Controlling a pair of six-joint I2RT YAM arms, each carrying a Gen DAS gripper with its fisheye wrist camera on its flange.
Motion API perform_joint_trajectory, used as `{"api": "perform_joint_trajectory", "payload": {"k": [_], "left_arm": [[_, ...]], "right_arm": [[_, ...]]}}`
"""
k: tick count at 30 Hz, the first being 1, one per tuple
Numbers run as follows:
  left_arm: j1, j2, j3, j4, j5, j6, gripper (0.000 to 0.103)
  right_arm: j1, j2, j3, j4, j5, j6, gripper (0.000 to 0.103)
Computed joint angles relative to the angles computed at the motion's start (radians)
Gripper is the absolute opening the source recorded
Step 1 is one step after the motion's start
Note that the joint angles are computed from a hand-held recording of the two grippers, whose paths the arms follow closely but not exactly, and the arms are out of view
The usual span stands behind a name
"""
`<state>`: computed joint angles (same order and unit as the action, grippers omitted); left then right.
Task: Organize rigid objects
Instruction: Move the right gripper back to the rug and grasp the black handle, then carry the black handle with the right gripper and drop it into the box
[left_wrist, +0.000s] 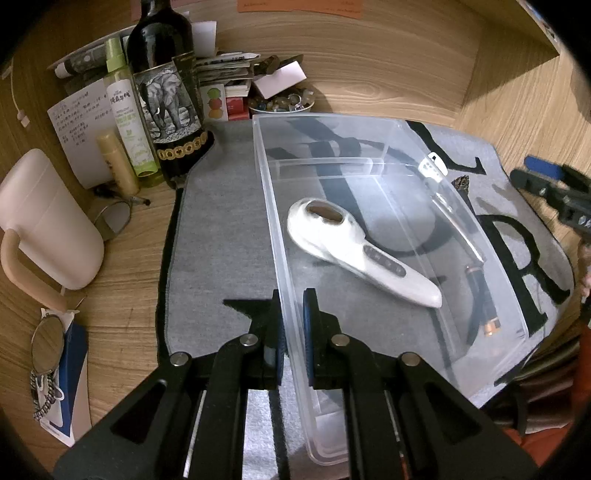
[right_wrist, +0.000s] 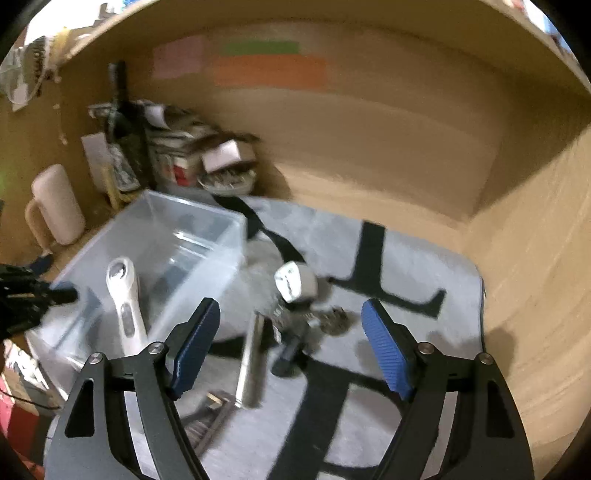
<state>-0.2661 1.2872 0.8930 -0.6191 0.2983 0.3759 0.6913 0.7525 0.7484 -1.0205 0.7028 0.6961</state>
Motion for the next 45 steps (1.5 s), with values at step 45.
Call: {"api": "perform_joint_trajectory", "payload": {"k": [45], "left_arm": [[-0.005, -0.005, -0.004, 0.002, -0.001, -0.006, 0.008]], "right_arm": [[-0.137, -0.01, -0.082, 0.226, -0.178, -0.18, 0.036]]}}
